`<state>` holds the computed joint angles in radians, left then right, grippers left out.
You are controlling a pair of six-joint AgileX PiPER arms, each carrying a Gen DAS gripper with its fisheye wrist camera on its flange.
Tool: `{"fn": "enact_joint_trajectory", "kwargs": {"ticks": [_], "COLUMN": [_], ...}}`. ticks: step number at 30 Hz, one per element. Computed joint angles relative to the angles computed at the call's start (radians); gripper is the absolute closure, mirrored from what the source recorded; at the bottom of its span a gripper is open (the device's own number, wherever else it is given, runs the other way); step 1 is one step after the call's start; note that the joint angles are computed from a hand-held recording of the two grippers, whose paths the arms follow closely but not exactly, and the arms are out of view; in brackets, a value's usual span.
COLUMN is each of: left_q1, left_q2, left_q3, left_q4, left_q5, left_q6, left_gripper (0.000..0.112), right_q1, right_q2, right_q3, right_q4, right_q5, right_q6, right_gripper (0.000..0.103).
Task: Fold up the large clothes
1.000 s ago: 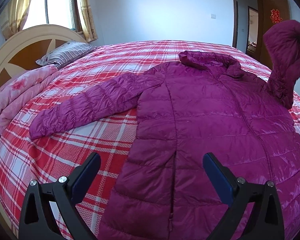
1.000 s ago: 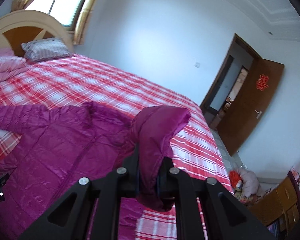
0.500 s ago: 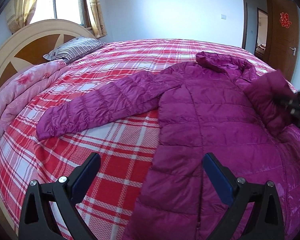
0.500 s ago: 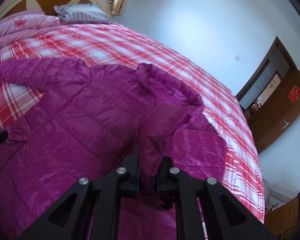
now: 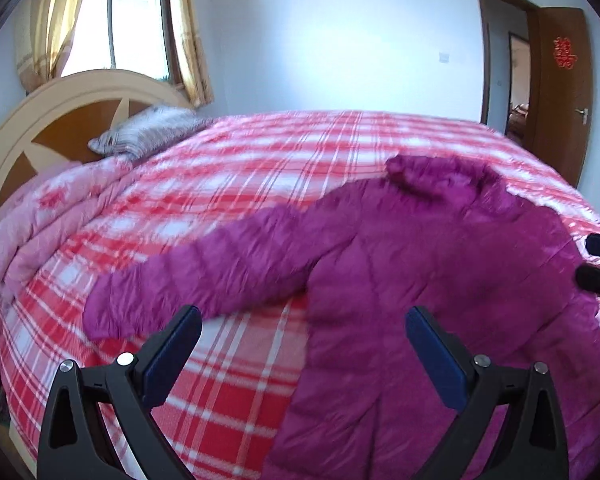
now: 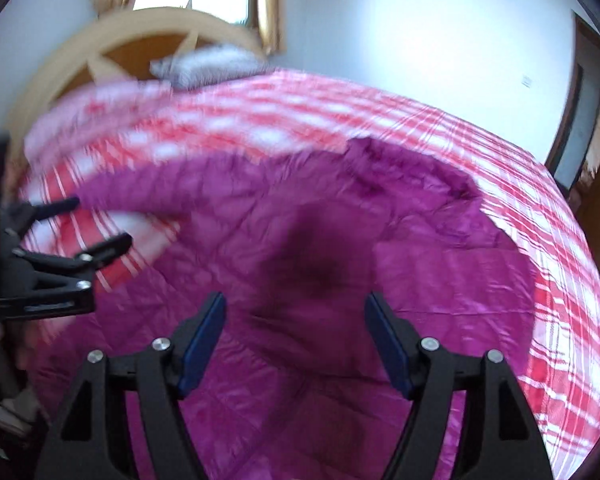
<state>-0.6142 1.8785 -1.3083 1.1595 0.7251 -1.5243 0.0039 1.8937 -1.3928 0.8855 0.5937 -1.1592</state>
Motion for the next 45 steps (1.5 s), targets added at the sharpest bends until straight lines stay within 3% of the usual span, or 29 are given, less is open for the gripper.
{"fn": "enact_joint_trajectory", "kwargs": {"ticks": [3, 5, 7, 9, 13, 18, 19, 22, 27, 34, 37, 39, 42, 45], "left_q1": [-0.022, -0.034, -0.058, -0.082, -0.097, -0.078, -0.064, -0.031, -0.013, 0.015, 0.010, 0.009, 0.010, 0.015], "left_q2": [0.038, 0.084, 0.156, 0.237, 0.414, 0.698, 0.710, 0.669, 0.695, 0.662, 0.658, 0.651, 0.648, 0.633], "left_q3": [-0.080, -0.158, -0.263, -0.381, -0.640, -1.043, -1.054, -0.941, -0.979, -0.911, -0.897, -0.881, -0.873, -0.846], "left_q4": [-0.010, -0.058, -0.078, -0.087, -0.155, -0.232, -0.264, -0.315, -0.373, -0.448, -0.434, -0.424, -0.420, -0.425], "left_q5": [0.013, 0.005, 0.026, 0.057, 0.106, 0.374, 0.375, 0.282, 0.270, 0.191, 0.186, 0.178, 0.168, 0.147], "left_q6": [0.024, 0.096, 0.163, 0.224, 0.395, 0.612, 0.624, 0.587, 0.633, 0.613, 0.598, 0.585, 0.575, 0.565], "left_gripper": [0.010, 0.010, 0.010, 0.010, 0.010, 0.010, 0.010, 0.010, 0.010, 0.010, 0.010, 0.010, 0.010, 0.010], "right_q1": [-0.120, -0.112, -0.082, -0.084, -0.118, -0.133, -0.135, -0.121, -0.107, -0.101, -0.095, -0.133, -0.187, -0.178], "right_q2": [0.013, 0.013, 0.049, 0.139, 0.366, 0.496, 0.513, 0.558, 0.530, 0.521, 0.529, 0.509, 0.462, 0.575], "right_q3": [-0.062, -0.093, -0.125, -0.217, -0.526, -0.666, -0.687, -0.707, -0.601, -0.568, -0.627, -0.646, -0.644, -0.905], "right_q4": [0.114, 0.029, -0.171, -0.352, -0.591, -0.526, -0.514, -0.594, -0.611, -0.630, -0.684, -0.549, -0.384, -0.526], "right_q5": [0.128, 0.048, -0.131, -0.170, -0.050, 0.057, 0.077, 0.096, -0.015, -0.060, 0.014, 0.066, 0.034, 0.120], "right_q6": [0.016, 0.112, 0.272, 0.472, 0.823, 0.785, 0.768, 0.805, 0.784, 0.785, 0.804, 0.727, 0.671, 0.841], "right_gripper": [0.028, 0.028, 0.032, 0.056, 0.058, 0.061, 0.061, 0.063, 0.063, 0.063, 0.064, 0.064, 0.061, 0.061]}}
